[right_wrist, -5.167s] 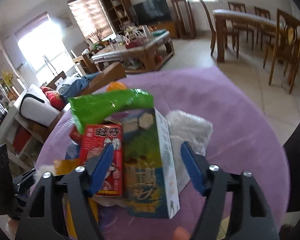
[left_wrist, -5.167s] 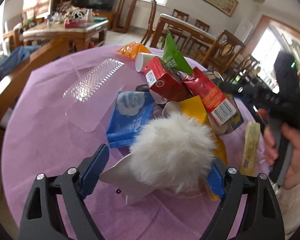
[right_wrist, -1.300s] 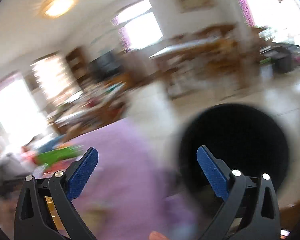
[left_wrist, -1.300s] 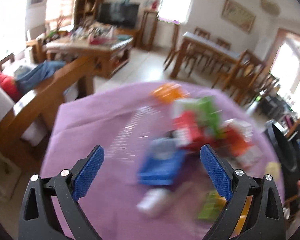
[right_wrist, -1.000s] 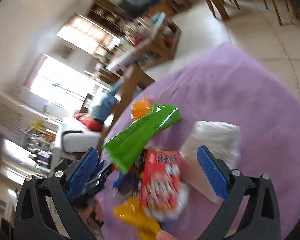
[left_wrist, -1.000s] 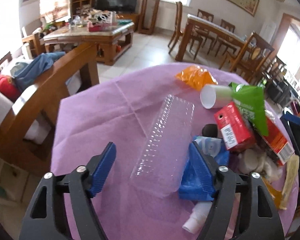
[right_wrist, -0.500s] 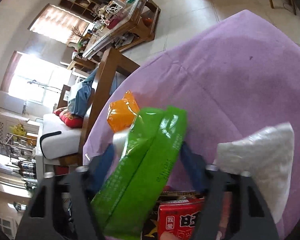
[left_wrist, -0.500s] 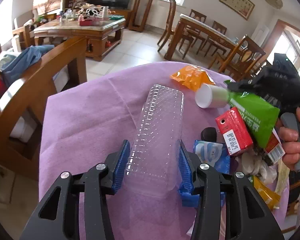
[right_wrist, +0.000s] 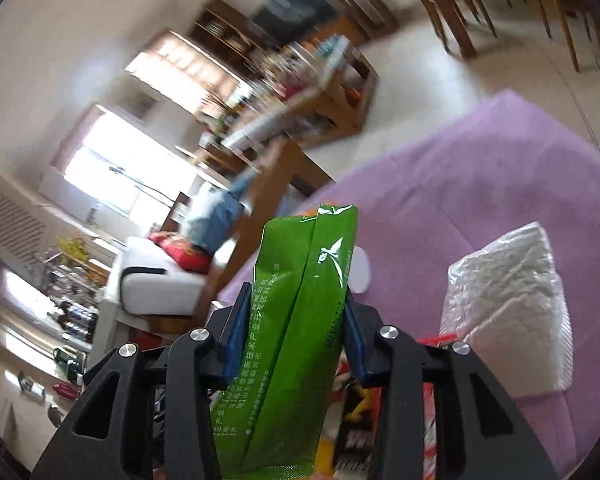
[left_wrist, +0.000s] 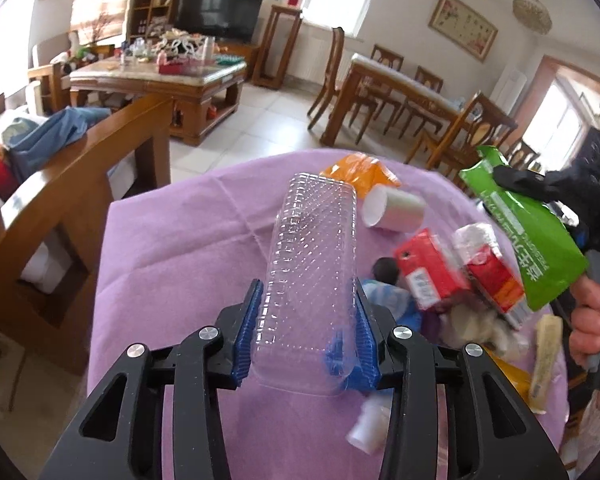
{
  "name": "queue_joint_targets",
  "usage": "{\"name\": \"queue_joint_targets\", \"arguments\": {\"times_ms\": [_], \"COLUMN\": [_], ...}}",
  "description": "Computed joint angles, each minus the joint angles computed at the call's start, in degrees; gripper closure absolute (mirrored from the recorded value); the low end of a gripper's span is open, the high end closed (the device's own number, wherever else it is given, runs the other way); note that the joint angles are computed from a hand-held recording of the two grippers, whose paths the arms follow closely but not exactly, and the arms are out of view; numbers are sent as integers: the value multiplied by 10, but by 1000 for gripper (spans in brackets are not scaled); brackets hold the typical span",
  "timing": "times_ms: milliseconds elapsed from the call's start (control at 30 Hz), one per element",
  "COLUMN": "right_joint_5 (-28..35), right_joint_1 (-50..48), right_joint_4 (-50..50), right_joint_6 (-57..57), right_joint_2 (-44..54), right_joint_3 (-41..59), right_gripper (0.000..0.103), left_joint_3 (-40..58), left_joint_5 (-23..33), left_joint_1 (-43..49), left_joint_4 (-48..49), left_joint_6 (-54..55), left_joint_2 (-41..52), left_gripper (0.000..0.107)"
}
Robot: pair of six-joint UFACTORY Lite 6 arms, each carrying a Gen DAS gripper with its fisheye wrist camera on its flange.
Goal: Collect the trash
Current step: 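Grasp the green snack bag with the right tool while the left tool grasps the clear plastic tray, then carry the bag and tray over the black bin and open both tools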
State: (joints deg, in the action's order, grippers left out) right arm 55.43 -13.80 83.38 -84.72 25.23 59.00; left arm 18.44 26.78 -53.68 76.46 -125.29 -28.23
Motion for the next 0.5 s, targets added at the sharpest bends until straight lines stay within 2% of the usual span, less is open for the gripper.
{"name": "queue_joint_targets", "arguments": {"times_ms": [167,233,300,433,500], "right_joint_5": [66,106,141,220,249], "right_joint_1": [-97,-162,-217,-357,-419], "right_joint_4": [44,47,46,13,0], "right_joint_6": [-189,-275,-336,-426,-451], "right_joint_2": [-155,-222,-267,-296,-270], "right_joint_3": [-159,-224,-268,-299,-278], "right_gripper": [63,63,63,63,63], "left_joint_3": [21,62,114,231,287], "left_joint_5": [152,214,250,268,262], "left_joint_1": [-167,-240,-291,-342,-349], "left_joint_4": [-40,-38,-27,10,25], "left_joint_6": [-42,-70,-91,-114,-111], "left_joint_2": [-48,-17,33,156,211], "left_gripper": [65,65,65,65,65]}}
